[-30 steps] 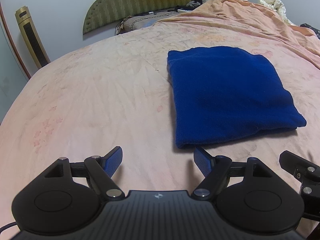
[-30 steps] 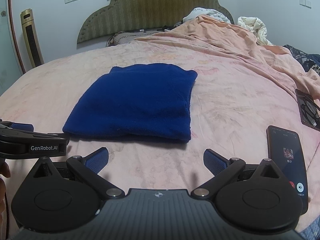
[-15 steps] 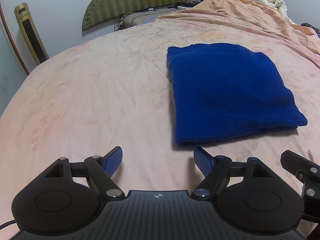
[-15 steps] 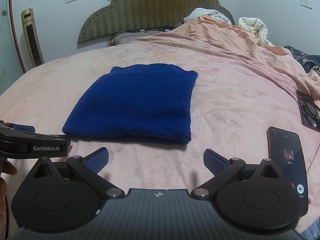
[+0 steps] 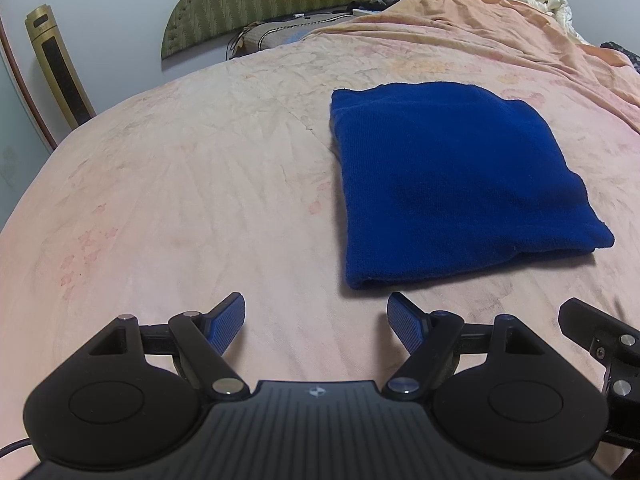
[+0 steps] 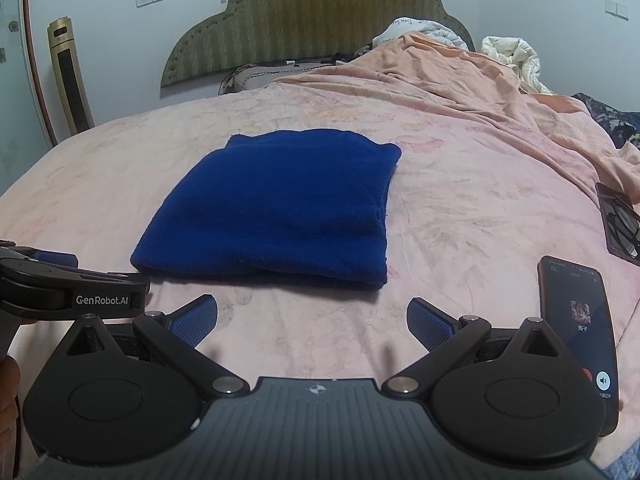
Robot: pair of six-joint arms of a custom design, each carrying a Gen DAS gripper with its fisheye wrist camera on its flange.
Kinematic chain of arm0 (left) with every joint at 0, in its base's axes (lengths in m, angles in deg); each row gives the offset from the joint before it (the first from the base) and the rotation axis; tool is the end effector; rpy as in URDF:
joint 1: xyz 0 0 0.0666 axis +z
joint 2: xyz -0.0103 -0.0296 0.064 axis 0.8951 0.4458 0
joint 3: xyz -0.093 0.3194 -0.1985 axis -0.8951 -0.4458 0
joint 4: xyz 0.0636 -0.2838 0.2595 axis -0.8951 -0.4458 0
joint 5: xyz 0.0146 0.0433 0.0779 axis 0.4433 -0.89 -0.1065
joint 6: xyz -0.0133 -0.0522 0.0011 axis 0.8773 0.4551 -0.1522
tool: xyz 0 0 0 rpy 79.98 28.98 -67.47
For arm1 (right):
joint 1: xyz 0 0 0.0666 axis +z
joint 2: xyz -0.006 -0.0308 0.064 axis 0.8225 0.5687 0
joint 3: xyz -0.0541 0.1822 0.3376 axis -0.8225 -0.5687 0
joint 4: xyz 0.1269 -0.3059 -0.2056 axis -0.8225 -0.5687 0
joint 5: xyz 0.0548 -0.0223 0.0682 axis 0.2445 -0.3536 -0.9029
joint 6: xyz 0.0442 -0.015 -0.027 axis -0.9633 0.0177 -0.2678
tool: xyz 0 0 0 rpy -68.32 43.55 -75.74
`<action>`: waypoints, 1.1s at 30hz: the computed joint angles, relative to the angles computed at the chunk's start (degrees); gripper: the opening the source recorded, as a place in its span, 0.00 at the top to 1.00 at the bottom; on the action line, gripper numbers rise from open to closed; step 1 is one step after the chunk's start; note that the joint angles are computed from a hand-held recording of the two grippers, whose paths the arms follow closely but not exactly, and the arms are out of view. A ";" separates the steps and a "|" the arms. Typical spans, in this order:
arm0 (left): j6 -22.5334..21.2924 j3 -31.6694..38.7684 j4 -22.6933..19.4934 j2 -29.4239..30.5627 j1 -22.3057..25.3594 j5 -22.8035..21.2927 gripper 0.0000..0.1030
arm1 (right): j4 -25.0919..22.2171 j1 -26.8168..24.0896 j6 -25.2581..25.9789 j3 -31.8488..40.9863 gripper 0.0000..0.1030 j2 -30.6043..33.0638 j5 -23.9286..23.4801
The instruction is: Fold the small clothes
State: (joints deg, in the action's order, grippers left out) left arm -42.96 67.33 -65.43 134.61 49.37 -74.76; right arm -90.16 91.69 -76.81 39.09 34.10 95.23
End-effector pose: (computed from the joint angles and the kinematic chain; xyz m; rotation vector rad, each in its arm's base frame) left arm 0.5137 -0.1342 0.2604 0.7545 2.2970 -0.0910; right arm 0.3791 0.2477 0.2486 0.5631 2.1816 -0.2144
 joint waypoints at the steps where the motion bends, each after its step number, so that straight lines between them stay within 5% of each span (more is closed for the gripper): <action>1: 0.00 0.00 0.00 0.00 0.00 0.00 0.24 | -0.11 0.00 -0.05 0.06 0.01 0.04 0.00; 33: 0.45 0.83 -0.60 0.15 -0.28 -1.23 0.24 | 2.17 -0.79 1.85 -1.51 0.01 -1.79 -0.88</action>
